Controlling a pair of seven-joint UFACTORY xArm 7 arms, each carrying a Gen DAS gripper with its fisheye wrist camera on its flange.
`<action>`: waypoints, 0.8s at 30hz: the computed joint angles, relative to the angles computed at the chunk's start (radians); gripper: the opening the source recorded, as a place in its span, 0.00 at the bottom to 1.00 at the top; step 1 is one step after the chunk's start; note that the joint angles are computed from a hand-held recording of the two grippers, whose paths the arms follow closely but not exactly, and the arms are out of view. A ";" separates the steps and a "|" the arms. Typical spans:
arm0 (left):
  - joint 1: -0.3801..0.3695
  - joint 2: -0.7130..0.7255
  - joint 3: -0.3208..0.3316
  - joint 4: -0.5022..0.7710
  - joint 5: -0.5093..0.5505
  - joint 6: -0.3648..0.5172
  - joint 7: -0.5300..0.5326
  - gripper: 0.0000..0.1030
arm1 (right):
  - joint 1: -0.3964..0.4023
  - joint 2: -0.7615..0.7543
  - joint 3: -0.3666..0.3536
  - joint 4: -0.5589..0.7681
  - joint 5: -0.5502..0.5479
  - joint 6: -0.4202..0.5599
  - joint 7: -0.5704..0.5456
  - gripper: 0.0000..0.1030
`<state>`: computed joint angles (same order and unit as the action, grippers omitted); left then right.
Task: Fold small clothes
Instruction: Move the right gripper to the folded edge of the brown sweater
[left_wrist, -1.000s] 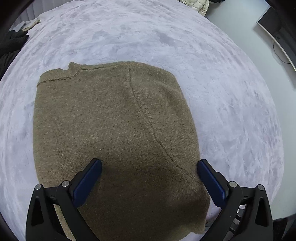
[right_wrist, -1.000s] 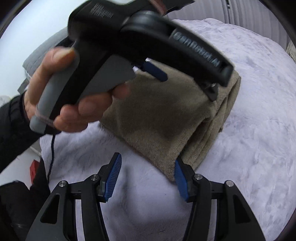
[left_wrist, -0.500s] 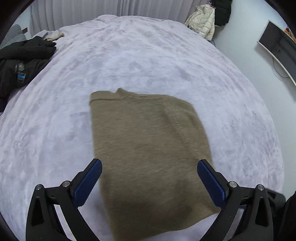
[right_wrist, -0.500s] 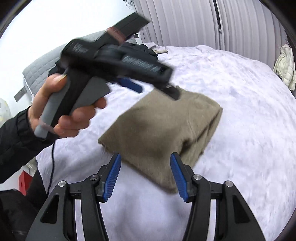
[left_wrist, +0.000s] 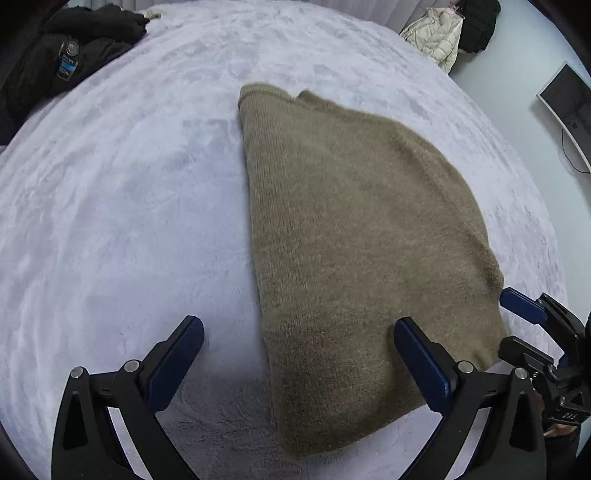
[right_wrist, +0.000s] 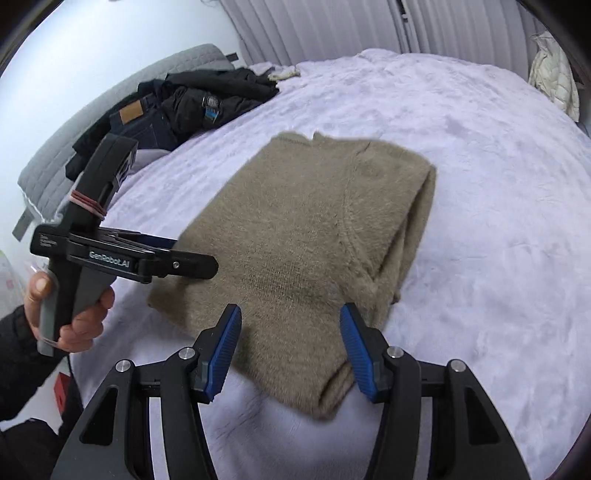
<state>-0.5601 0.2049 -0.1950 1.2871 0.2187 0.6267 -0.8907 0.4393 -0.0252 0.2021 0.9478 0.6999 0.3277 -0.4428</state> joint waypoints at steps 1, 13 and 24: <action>-0.006 -0.009 0.008 -0.001 0.026 -0.011 -0.022 1.00 | 0.001 -0.029 0.004 -0.023 -0.027 -0.020 0.037 0.68; -0.039 0.062 0.037 0.100 0.151 0.072 -0.103 1.00 | -0.050 0.018 -0.021 0.056 -0.378 -0.022 0.429 0.81; -0.024 0.126 0.037 0.150 0.077 0.023 -0.001 1.00 | -0.081 0.124 -0.010 0.146 -0.407 0.025 0.489 0.81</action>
